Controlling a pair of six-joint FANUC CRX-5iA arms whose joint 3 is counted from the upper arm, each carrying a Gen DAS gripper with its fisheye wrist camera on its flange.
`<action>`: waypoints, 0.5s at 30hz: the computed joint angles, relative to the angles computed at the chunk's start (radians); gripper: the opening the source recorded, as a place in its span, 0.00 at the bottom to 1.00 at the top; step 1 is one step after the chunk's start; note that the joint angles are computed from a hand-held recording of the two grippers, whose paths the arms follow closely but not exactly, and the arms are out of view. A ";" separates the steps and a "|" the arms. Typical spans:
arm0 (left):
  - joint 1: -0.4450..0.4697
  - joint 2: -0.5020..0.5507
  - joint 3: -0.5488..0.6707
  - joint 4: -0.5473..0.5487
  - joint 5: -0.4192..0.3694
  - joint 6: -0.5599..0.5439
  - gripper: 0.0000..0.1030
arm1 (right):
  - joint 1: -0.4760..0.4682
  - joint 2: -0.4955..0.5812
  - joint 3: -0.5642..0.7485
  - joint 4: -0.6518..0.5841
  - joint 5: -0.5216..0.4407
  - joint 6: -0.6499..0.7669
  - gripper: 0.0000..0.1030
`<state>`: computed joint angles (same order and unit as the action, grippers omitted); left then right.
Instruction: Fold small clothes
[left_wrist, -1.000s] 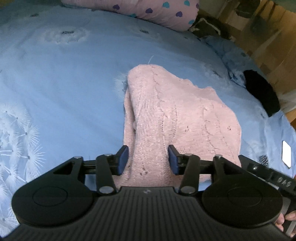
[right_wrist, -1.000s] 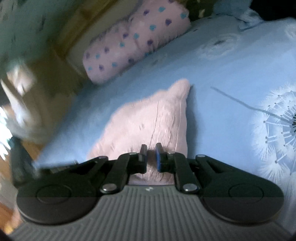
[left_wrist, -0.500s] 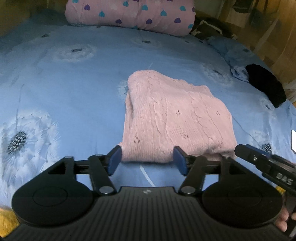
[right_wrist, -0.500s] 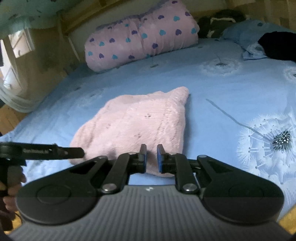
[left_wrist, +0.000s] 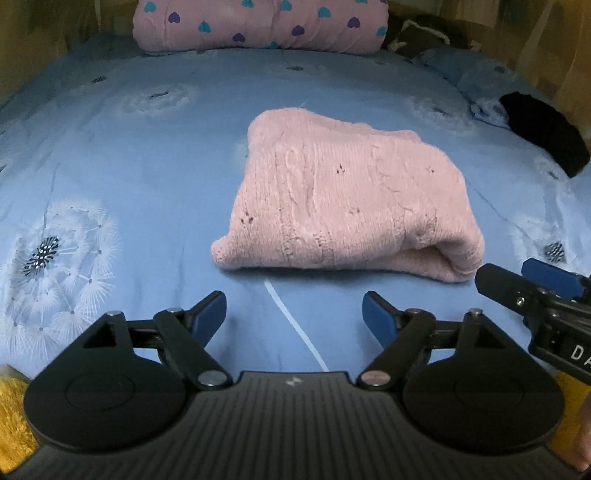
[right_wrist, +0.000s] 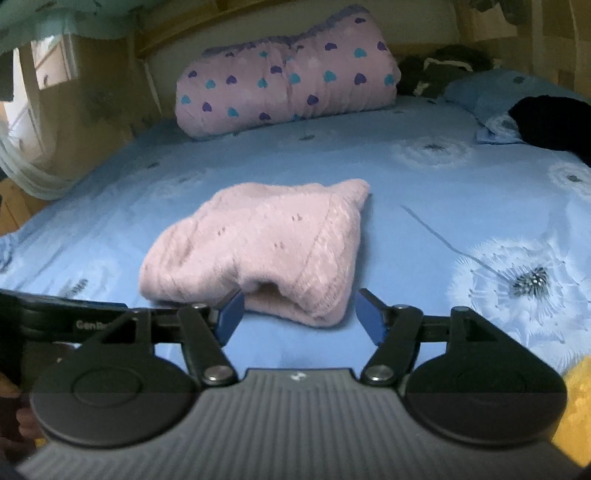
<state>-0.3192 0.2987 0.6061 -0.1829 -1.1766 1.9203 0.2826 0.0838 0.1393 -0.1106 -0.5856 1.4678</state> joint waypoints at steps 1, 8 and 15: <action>-0.005 0.000 -0.001 -0.014 0.002 0.008 0.90 | 0.004 -0.001 -0.011 0.021 0.006 -0.018 0.67; -0.037 0.042 0.064 -0.105 -0.066 0.057 0.93 | 0.034 -0.004 -0.082 0.188 0.059 -0.144 0.67; -0.036 0.079 0.098 -0.122 -0.122 0.081 0.94 | 0.032 0.019 -0.094 0.241 0.045 -0.223 0.67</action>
<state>-0.3552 0.3781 0.7046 -0.3047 -1.2982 2.0017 0.3145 0.1032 0.0453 0.1304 -0.5405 1.2452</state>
